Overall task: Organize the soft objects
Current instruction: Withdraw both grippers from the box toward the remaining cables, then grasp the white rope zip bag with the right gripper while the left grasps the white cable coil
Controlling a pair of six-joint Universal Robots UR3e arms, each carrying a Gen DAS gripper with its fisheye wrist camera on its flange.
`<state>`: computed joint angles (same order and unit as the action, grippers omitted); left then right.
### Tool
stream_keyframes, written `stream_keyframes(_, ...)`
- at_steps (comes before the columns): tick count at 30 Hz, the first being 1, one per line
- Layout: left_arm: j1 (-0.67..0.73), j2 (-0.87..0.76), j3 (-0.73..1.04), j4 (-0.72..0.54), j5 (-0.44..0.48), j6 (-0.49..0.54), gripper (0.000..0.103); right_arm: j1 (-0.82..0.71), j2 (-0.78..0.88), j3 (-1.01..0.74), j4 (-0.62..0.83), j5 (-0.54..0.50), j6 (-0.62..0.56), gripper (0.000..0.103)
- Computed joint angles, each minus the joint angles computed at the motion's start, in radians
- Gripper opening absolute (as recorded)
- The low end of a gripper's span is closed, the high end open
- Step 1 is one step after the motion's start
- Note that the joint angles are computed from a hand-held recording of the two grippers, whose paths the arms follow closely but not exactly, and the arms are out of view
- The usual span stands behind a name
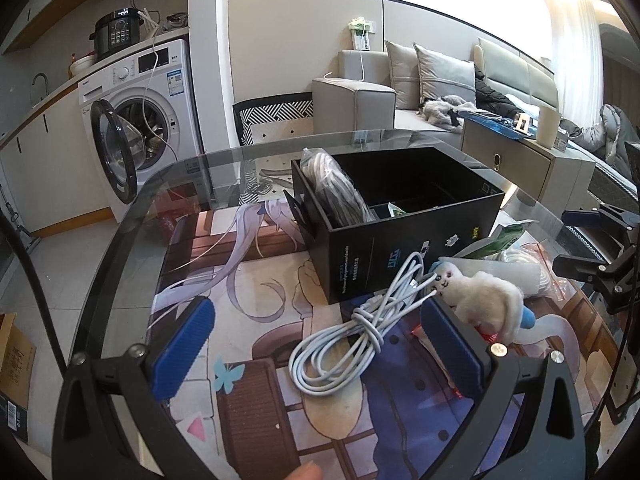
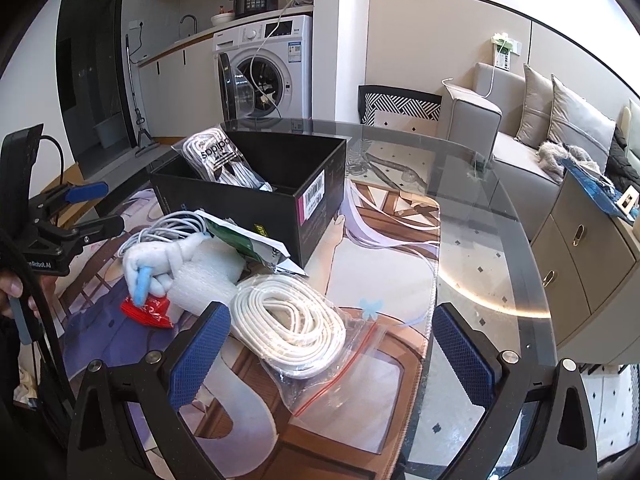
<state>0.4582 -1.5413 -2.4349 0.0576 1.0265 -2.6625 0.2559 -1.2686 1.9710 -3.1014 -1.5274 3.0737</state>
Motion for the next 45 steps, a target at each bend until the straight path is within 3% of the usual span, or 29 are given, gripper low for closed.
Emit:
stream_keyframes(23,-0.069,-0.117,0.118,-0.059,0.071,0.041,0.103,-0.015,0.077,-0.119,0.136,0.045,-0.095,0.103)
stream_keyframes(35,-0.082,-0.145,0.216,-0.248,0.029,0.085,0.103,-0.022,0.146,-0.21,0.24,0.118,-0.17,0.103)
stream_keyframes(45,-0.116,-0.175,0.271,-0.326,0.039,0.115,0.103,-0.04,0.199,-0.295,0.325,0.171,-0.22,0.103)
